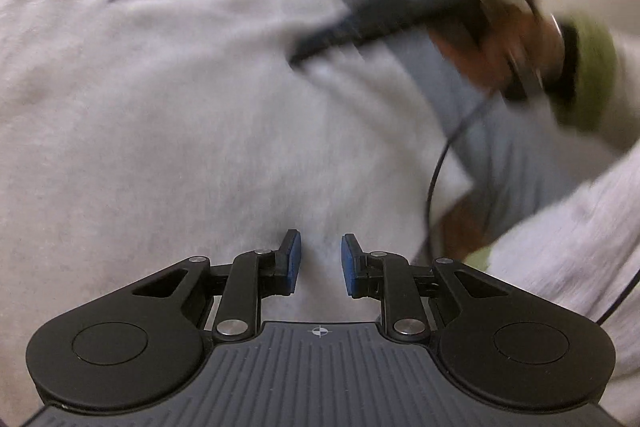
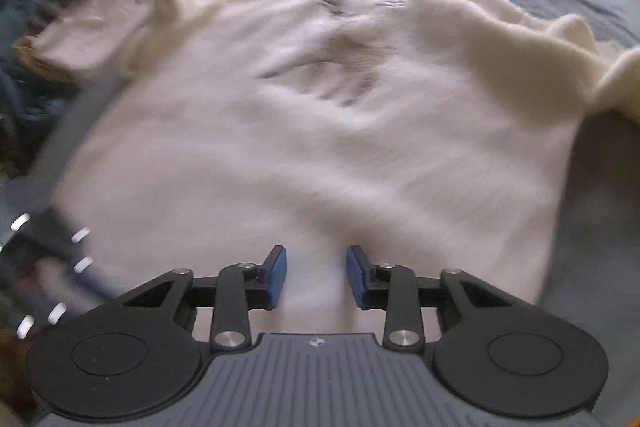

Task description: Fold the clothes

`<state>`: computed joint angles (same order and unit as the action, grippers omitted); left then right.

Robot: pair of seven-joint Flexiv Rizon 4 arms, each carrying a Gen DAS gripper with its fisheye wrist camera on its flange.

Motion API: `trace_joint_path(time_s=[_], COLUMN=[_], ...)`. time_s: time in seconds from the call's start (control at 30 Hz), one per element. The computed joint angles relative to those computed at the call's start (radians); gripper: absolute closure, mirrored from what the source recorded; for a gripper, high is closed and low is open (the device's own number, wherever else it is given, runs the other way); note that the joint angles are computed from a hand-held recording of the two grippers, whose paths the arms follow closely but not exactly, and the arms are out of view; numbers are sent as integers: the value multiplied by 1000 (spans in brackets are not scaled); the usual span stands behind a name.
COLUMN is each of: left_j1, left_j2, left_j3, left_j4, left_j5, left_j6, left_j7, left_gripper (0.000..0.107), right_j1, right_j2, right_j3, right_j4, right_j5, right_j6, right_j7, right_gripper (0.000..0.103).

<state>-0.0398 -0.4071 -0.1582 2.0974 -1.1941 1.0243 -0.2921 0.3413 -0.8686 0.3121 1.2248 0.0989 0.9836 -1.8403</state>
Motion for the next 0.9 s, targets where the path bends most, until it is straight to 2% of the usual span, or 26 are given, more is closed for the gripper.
trace_joint_path(time_s=[0.03, 0.07, 0.1, 0.23, 0.3, 0.4, 0.43, 0.5, 0.57, 0.6, 0.67, 0.7, 0.83, 0.87, 0.9], left_j1=[-3, -3, 3, 25, 35, 41, 45, 55, 67, 71, 77, 80, 83, 81, 78], left_j2=[-4, -7, -9, -18, -18, -30, -36, -45, -50, -52, -58, -60, -52, -45, -39], left_j3=[-5, -7, -4, 5, 9, 9, 10, 12, 13, 14, 16, 17, 20, 22, 23], left_j4=[2, 3, 0, -11, -12, -20, -28, -40, -45, -48, -56, -58, -52, -46, -42], left_j5=[-15, -23, -21, -12, -8, -12, -8, -2, 0, 2, 10, 15, 22, 22, 23], left_j6=[13, 15, 0, -56, -81, -99, -109, -131, -155, -165, -181, -187, -189, -185, -180], left_j7=[19, 29, 22, -3, -2, 2, -5, -17, -25, -30, -38, -38, -38, -39, -42], left_gripper=[86, 86, 86, 86, 86, 86, 86, 86, 86, 85, 86, 86, 86, 86, 86], right_j1=[4, 5, 7, 13, 21, -3, -35, -126, -195, -212, -205, -197, -177, -154, -141], right_j2=[-28, -62, -93, -189, -198, -156, -136, -102, -82, -68, -52, -46, -68, -60, -53], right_j3=[-12, -21, -33, -80, -105, -75, -26, 105, 186, 194, 146, 116, 6, -32, -43], right_j4=[-43, -99, -154, -308, -314, -243, -224, -207, -213, -202, -180, -170, -202, -184, -175], right_j5=[-9, -13, -12, -1, -8, -14, 9, 70, 118, 125, 121, 117, 218, 212, 197], right_j6=[-4, -10, -11, 18, 57, 90, 58, -79, -279, -357, -394, -401, -234, -154, -117], right_j7=[7, 20, 47, 200, 264, 290, 234, 74, -67, -114, -120, -114, 64, 104, 106], right_gripper=[82, 95, 102, 103, 103, 103, 101, 100, 96, 95, 96, 102, 103, 103, 101])
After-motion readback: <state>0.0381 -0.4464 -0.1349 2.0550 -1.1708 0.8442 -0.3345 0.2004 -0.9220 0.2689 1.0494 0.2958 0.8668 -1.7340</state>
